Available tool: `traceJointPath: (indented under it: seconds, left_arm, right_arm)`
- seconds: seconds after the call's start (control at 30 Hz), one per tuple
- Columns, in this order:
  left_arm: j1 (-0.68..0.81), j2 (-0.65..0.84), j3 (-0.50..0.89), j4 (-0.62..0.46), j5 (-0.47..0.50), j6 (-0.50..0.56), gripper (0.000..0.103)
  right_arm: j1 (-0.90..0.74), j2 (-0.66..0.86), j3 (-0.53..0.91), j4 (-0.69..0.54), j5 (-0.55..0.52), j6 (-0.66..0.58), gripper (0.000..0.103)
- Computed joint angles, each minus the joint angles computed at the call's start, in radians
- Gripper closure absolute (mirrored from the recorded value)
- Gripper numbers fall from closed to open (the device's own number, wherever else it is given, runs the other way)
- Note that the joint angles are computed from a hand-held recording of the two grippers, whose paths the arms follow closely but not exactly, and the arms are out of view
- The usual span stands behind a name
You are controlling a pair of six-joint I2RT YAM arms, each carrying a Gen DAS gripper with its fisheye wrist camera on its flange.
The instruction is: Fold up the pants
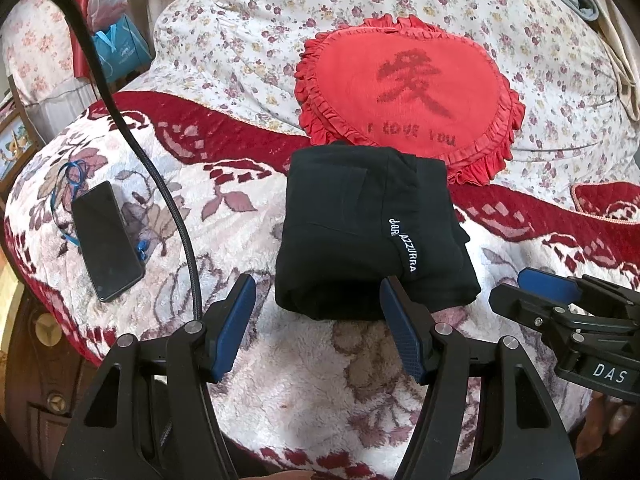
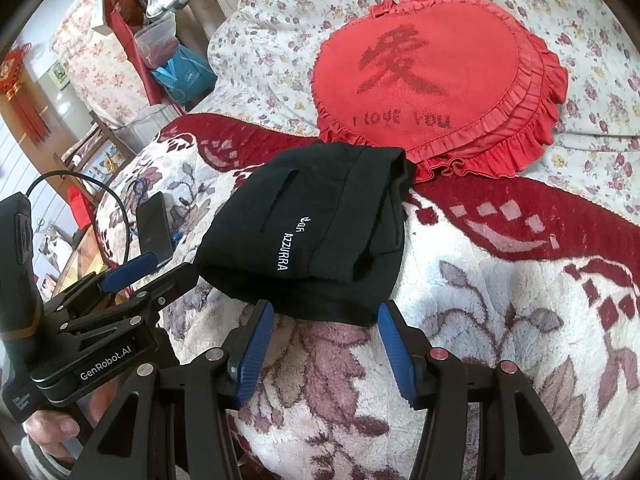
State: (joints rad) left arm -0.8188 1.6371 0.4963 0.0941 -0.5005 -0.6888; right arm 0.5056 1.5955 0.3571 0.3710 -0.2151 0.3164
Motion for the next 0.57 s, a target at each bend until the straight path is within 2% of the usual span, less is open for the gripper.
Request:
traceJointPath:
  seconds: [0.27, 0.57]
  left_arm:
    - [0.001, 0.005, 0.003, 0.001, 0.007, -0.001, 0.038]
    - [0.016, -0.001, -0.028, 0.057, 0.021, 0.019, 0.038]
  right_arm:
    - [0.004, 0.010, 0.000, 0.004, 0.001, 0.002, 0.050]
    - [0.007, 0.028, -0.009, 0.030, 0.006, 0.009, 0.050]
